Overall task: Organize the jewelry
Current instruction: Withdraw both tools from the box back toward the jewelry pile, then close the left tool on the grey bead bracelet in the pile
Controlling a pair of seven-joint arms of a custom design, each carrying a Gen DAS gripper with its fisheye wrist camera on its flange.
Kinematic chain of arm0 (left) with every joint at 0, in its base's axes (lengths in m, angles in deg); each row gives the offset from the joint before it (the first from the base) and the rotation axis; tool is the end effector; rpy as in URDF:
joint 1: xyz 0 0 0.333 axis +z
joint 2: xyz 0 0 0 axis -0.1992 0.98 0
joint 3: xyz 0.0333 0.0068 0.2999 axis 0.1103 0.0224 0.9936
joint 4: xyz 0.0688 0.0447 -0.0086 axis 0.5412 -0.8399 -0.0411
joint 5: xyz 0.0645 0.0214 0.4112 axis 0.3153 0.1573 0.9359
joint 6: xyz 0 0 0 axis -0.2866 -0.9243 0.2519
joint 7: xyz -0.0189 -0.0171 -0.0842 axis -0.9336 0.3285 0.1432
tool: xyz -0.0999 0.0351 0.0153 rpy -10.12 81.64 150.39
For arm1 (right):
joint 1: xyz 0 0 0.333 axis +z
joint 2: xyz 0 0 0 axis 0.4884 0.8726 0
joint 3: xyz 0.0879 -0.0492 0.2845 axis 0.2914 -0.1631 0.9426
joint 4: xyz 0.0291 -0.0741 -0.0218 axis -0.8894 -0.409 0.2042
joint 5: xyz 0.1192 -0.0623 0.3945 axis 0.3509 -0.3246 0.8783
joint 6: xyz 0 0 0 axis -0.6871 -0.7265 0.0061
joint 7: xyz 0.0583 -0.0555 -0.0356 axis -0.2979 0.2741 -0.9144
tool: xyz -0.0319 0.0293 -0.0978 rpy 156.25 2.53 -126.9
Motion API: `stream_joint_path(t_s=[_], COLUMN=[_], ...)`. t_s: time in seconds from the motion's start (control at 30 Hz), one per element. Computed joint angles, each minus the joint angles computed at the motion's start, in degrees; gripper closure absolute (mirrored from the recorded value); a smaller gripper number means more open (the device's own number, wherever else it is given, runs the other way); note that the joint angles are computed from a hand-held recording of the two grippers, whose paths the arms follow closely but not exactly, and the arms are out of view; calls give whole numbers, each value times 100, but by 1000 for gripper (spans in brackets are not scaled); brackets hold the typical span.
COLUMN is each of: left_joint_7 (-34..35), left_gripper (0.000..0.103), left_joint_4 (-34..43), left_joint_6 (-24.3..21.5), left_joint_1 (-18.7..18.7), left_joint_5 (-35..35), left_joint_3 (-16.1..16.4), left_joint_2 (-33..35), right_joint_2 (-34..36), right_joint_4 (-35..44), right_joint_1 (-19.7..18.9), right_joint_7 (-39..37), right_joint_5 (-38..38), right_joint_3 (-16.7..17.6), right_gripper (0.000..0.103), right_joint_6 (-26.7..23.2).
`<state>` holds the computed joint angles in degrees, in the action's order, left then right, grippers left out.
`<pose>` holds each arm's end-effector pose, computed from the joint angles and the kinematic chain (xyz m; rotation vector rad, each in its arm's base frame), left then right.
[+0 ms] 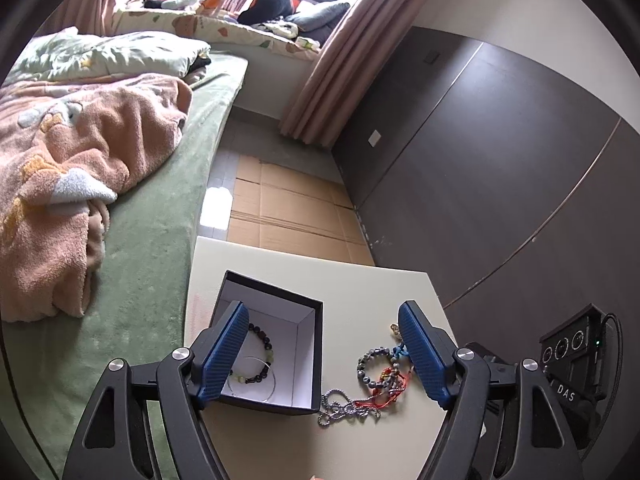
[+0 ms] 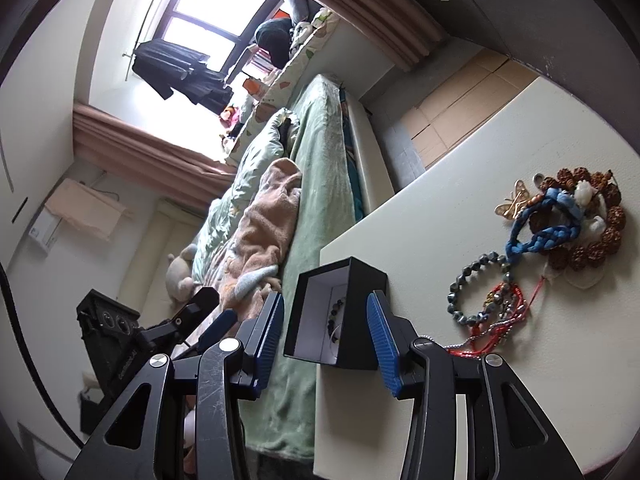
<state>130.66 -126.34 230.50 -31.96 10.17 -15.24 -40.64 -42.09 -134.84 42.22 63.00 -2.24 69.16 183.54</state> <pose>0.4397 -0.0961 0.5600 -1.7597 2.1241 -1.3596 0.3634 0.3247 0.4992 -1.0131 1.7711 0.0687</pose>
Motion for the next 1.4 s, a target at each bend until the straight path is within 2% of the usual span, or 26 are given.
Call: stream_joint_path(t_s=[0.2, 0.27, 0.47, 0.63, 0.8, 1.1, 1.23, 1.4], left_joint_7=[101, 176, 354, 423, 344, -226, -526, -818], left_gripper=[25, 25, 25, 33, 47, 57, 61, 64], left_joint_4=[16, -40, -140, -194, -115, 106, 214, 322], left_joint_6=[-301, -283, -336, -339, -382, -112, -27, 133], left_joint_1=[-126, -123, -312, -431, -493, -327, -264, -201], left_joint_5=[-3, 21, 102, 189, 231, 947, 1322, 1783], left_joint_3=[-48, -167, -315, -447, -571, -1076, -1196, -1342], left_joint_2=[105, 70, 26, 80, 310, 940, 1215, 1497], right_joint_2=[-721, -863, -1149, -1371, -1577, -1938, -2053, -1988], right_joint_4=[-351, -415, -641, -846, -1071, -1363, -1416, -1376], right_joint_1=[-56, -14, 315, 512, 694, 584, 397, 350], right_joint_7=[247, 355, 641, 989, 1186, 1679, 1918, 2011], right_joint_5=[-184, -328, -646, -830, -876, -891, -999, -1089], right_joint_3=[-65, -137, -551, -845, -1082, -1127, -1082, -1145], right_gripper=[59, 59, 59, 59, 59, 59, 59, 59], right_joint_6=[-710, -984, -1641, -2018, -2102, -2252, -2377, -2406])
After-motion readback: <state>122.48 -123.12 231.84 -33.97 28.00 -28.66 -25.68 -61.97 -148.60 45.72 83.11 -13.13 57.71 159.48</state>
